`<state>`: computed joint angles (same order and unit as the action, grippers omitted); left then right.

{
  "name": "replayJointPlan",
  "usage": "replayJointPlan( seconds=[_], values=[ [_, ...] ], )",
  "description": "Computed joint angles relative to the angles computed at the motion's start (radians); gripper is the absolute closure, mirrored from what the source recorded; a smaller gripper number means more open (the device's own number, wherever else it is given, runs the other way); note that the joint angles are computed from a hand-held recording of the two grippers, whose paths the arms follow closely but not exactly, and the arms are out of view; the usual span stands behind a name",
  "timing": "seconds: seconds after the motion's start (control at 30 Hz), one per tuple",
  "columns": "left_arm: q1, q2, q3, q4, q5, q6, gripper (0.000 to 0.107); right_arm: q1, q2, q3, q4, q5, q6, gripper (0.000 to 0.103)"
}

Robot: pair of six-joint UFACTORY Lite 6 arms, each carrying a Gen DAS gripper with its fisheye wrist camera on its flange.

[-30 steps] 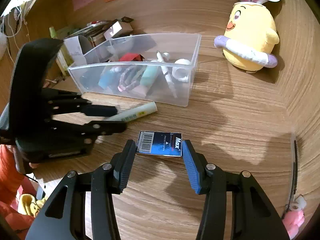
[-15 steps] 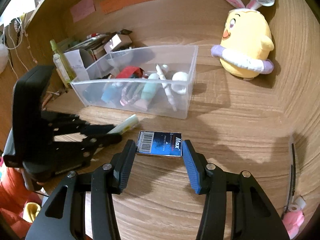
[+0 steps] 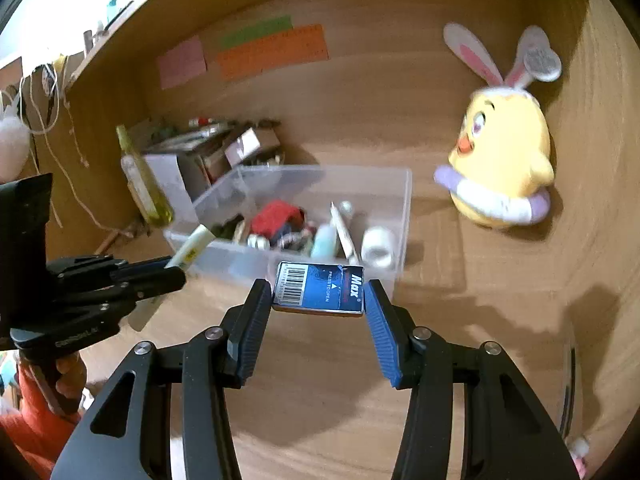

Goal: Organize objects
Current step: 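Carry the tube and blue card into the bin and release them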

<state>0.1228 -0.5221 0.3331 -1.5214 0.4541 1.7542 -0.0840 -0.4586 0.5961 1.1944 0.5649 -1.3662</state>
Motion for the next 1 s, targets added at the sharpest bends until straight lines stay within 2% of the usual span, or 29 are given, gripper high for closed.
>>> replayJointPlan(
  seconds=[0.13, 0.37, 0.57, 0.73, 1.0],
  values=[
    [0.036, 0.039, 0.082, -0.015, 0.023, -0.006, 0.092, 0.065, 0.081, 0.087, 0.033, -0.068, 0.018, 0.058],
    [0.003, 0.228, 0.271, -0.074, -0.033, 0.011, 0.092, 0.189, 0.278, 0.270, 0.025, -0.203, 0.082, 0.058],
    [-0.037, 0.464, 0.455, -0.040, -0.049, -0.050, 0.092, 0.250, 0.450, 0.408, -0.067, -0.258, 0.187, 0.058],
    [-0.074, 0.650, 0.585, -0.002, -0.081, -0.117, 0.092, 0.270, 0.596, 0.492, -0.109, -0.263, 0.233, 0.058],
    [-0.100, 0.754, 0.637, -0.010, -0.117, -0.100, 0.092, 0.307, 0.696, 0.530, -0.207, -0.310, 0.293, 0.058]
  ],
)
